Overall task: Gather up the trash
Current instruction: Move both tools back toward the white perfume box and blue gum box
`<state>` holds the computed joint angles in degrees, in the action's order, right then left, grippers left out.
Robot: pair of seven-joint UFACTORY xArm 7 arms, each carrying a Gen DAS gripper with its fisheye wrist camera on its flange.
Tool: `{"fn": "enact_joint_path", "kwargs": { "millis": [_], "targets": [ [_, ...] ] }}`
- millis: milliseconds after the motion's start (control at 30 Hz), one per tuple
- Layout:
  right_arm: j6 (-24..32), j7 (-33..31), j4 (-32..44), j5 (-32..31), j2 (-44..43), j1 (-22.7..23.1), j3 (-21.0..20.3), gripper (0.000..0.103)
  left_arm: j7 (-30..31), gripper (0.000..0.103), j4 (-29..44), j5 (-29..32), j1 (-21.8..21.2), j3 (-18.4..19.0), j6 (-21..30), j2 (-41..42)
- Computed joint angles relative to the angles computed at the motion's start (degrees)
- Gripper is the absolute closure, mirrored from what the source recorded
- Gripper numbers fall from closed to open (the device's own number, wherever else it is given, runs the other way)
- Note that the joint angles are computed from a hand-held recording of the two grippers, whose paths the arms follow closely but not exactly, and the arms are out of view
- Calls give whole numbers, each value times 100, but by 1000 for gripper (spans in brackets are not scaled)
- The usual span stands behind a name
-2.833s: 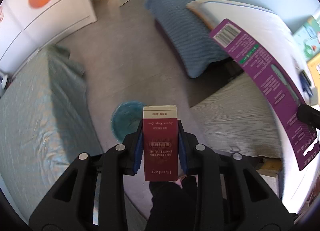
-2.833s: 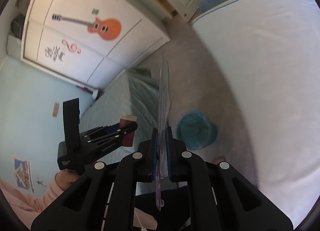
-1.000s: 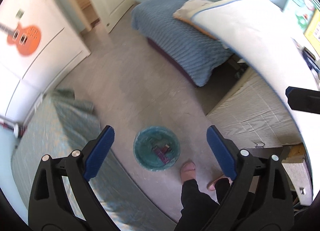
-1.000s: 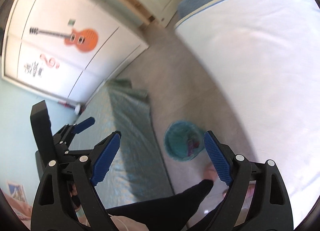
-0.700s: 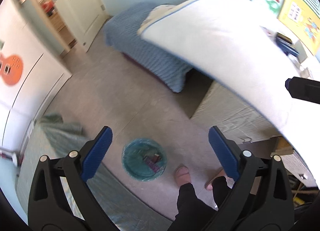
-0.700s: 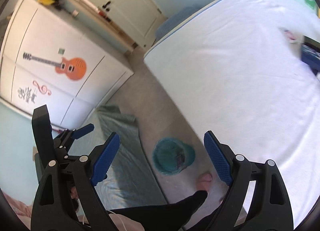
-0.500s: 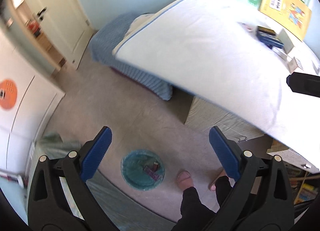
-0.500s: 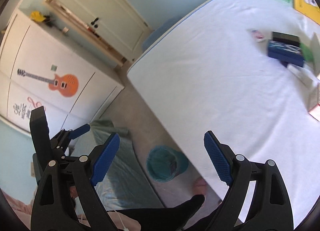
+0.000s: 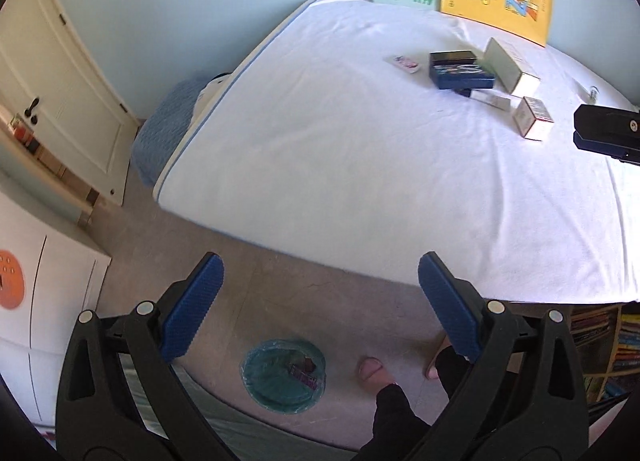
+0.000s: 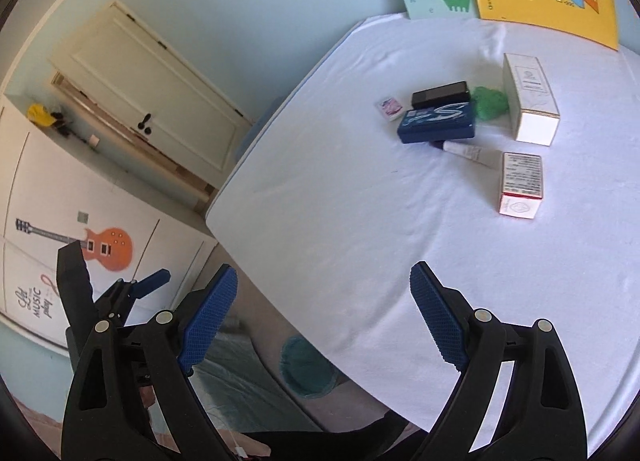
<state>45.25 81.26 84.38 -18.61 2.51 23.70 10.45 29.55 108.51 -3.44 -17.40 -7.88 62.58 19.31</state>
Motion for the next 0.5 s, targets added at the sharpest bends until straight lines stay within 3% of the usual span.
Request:
{"fn": "enact_joint_path", "kwargs": {
  "millis": [300, 500],
  "targets": [
    [275, 219, -813, -1, -834, -308, 63, 15, 218, 7, 630, 24, -306, -130, 313, 326],
    [129, -385, -1442, 454, -1369, -675, -26, 15, -209, 7, 1653, 228, -763, -87, 729, 950]
  ]
}}
